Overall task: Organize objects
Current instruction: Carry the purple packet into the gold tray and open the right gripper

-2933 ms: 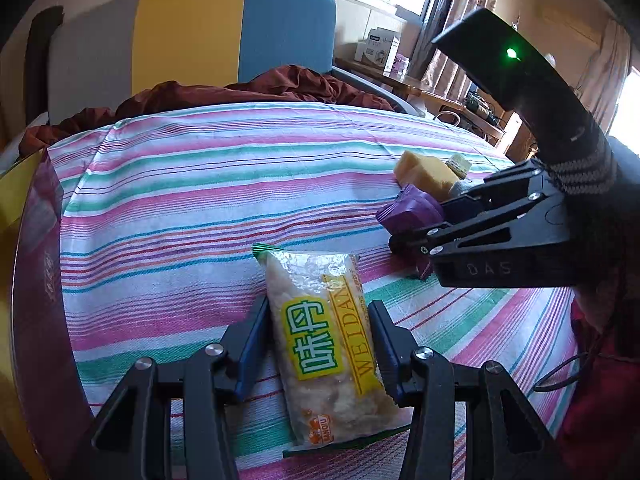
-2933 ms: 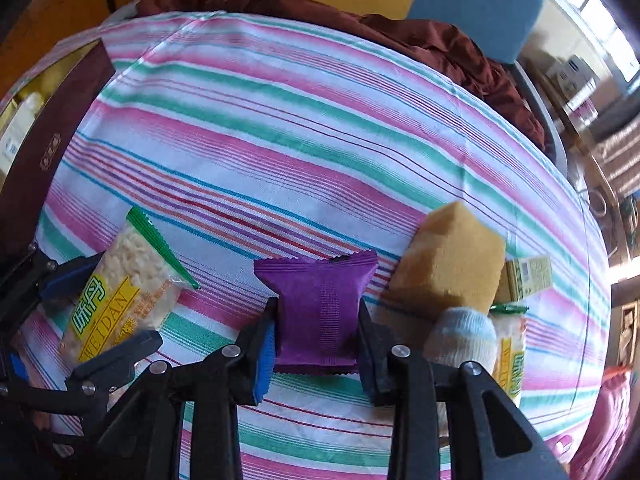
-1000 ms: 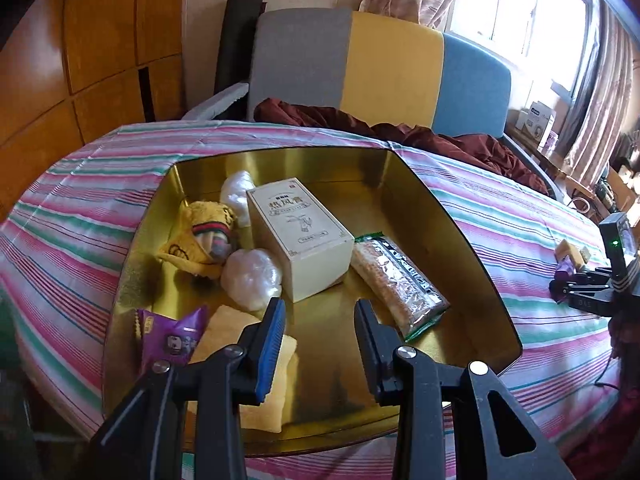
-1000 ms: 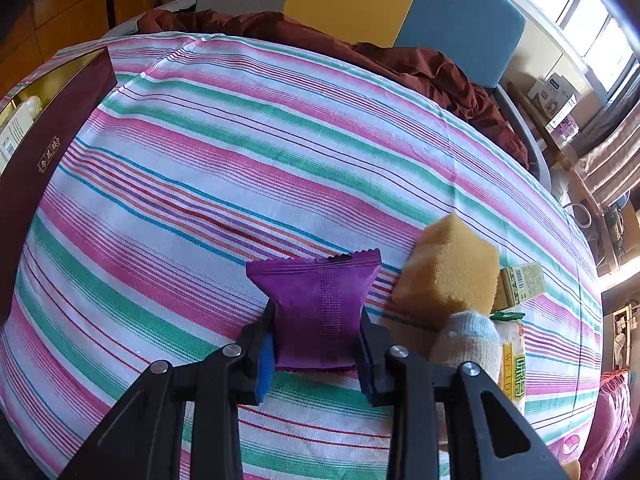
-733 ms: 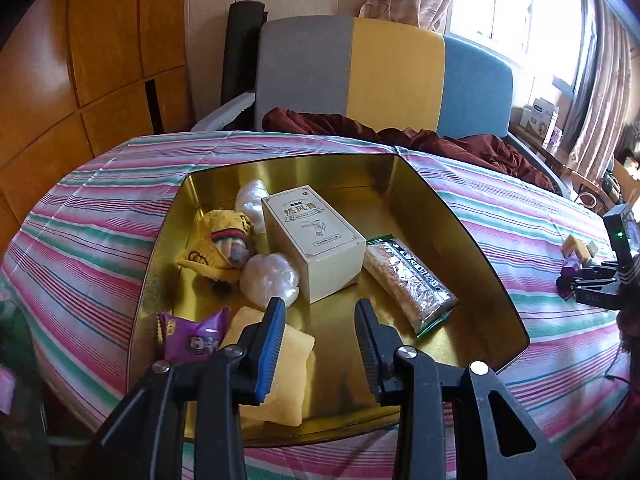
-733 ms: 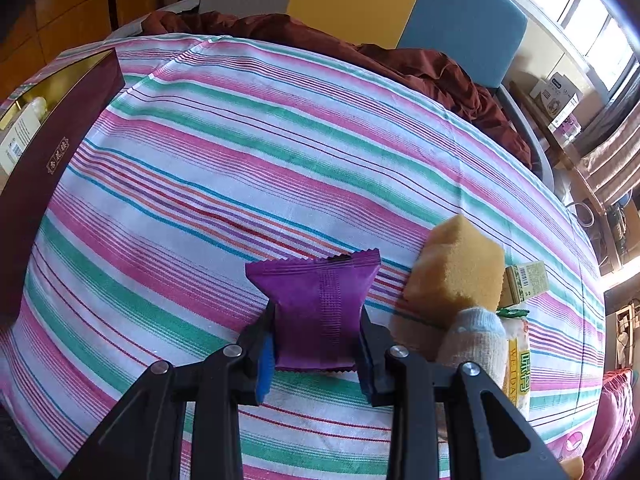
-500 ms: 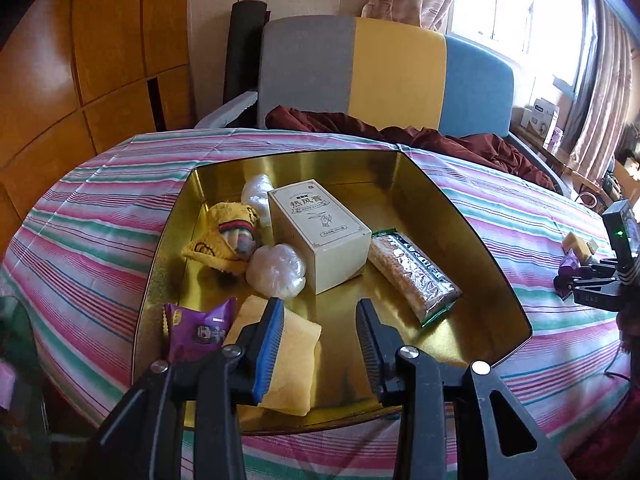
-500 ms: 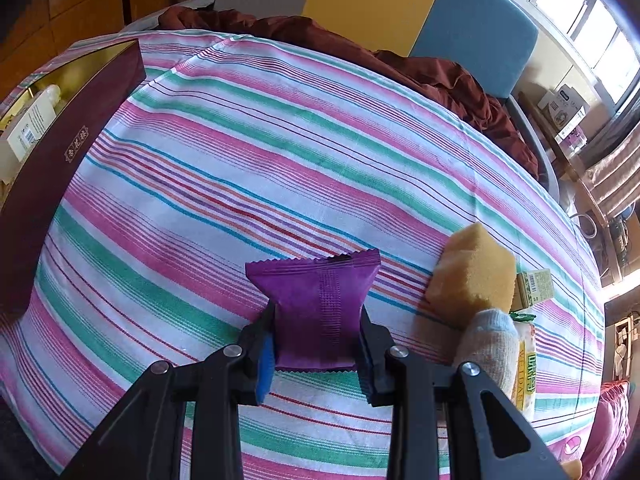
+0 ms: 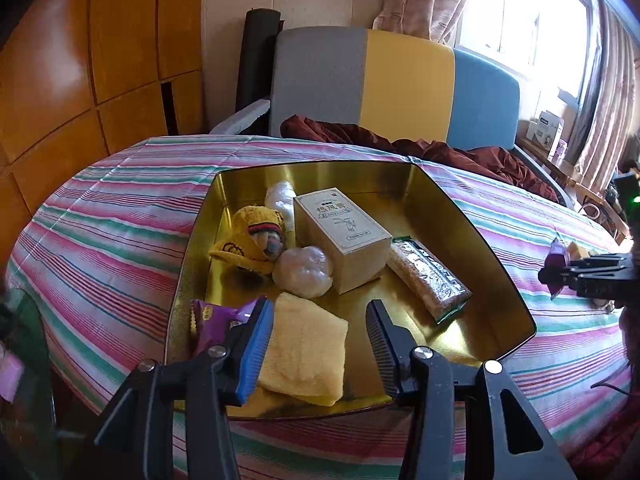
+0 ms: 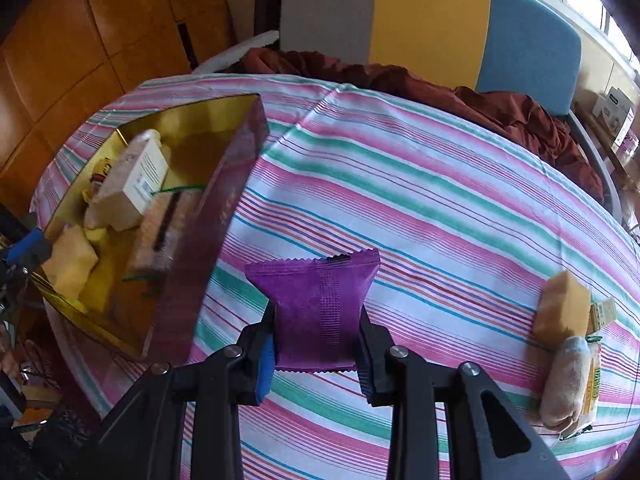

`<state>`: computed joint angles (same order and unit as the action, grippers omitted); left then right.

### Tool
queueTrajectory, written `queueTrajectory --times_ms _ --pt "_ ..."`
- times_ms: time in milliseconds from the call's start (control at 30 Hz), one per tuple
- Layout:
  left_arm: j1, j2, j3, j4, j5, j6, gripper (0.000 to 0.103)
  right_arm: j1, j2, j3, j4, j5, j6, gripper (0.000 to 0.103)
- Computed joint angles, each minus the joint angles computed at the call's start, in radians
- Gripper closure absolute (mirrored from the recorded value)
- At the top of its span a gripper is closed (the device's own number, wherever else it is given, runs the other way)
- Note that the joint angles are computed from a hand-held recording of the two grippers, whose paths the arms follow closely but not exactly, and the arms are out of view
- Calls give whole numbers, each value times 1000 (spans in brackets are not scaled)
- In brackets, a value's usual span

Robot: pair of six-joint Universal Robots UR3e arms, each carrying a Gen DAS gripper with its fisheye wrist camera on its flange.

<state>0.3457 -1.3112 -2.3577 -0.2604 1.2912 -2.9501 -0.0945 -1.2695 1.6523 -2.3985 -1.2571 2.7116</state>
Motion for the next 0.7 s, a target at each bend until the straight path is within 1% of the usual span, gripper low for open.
queueTrajectory --times_ms 200,300,500,700 --pt "65 67 -42 -20 -35 21 50 97 -13 -63 5 110 44 71" --pt "101 101 -66 -30 -53 34 47 175 19 -116 19 131 51 71" --pt "174 153 -100 -68 -85 64 47 319 148 -249 59 98 75 70" --pt "229 172 -122 -81 -109 78 45 390 243 -314 61 62 100 69"
